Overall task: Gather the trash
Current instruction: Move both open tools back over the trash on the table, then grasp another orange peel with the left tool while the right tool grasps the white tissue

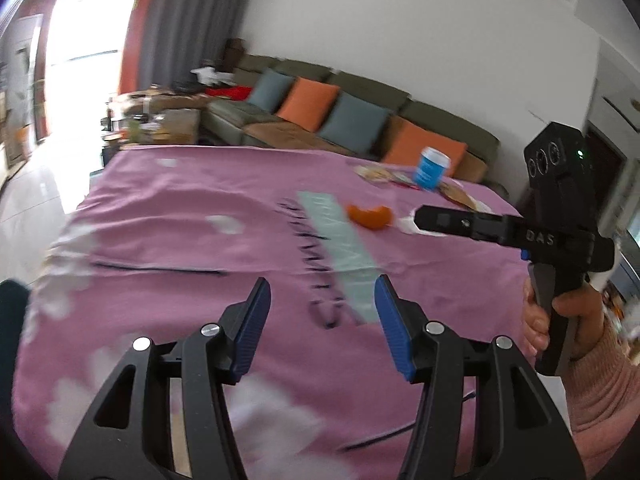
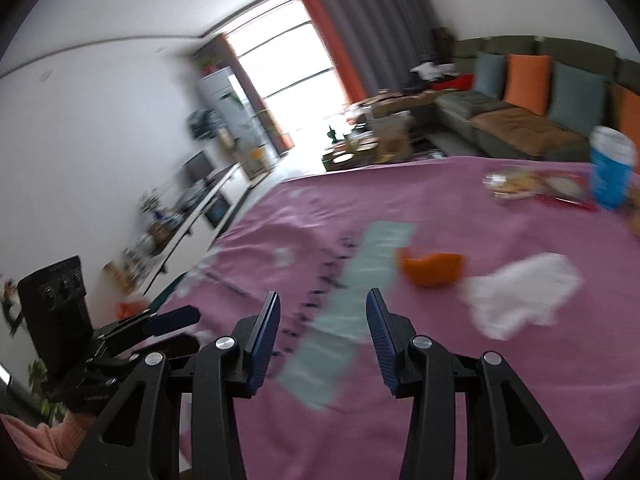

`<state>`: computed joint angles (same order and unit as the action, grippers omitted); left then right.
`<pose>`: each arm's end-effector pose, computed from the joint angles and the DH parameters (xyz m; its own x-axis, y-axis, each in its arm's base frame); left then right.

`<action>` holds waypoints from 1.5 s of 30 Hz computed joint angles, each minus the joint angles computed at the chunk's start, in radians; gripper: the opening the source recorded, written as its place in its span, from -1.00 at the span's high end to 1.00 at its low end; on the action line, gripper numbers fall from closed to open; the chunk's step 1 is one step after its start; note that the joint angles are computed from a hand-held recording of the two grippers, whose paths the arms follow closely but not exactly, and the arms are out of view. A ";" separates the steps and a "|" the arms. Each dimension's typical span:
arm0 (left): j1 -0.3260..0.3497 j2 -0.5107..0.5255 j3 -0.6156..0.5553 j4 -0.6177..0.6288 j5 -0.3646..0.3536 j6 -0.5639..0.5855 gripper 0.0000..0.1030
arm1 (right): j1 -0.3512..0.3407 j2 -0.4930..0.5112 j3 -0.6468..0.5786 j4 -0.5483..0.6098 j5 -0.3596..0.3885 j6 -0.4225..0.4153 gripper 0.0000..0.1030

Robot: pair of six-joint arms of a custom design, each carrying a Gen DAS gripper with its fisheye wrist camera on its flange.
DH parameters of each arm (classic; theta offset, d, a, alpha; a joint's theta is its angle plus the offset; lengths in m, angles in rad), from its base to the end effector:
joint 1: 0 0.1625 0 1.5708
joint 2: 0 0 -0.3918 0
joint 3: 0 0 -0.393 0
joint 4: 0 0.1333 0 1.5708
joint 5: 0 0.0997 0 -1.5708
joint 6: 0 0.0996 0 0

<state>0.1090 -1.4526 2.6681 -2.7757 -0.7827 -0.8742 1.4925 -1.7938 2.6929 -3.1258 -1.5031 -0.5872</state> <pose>-0.2580 -0.2334 0.1118 -0.8069 0.3669 -0.4630 0.5847 0.6081 -0.5370 0.1163 -0.3076 0.2190 -0.8651 -0.4070 0.2933 -0.5013 0.6782 -0.5374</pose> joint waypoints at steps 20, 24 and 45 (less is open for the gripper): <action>0.302 0.472 -0.391 -0.211 -0.170 0.304 -0.04 | -0.211 0.047 -0.083 -0.057 -0.041 0.027 0.00; 0.337 0.530 -0.468 -0.182 -0.176 0.344 -0.04 | -0.202 0.061 -0.104 -0.032 -0.052 0.028 0.24; 0.412 0.647 -0.605 -0.140 -0.202 0.373 0.47 | -0.245 -0.011 -0.107 0.079 0.043 -0.017 0.76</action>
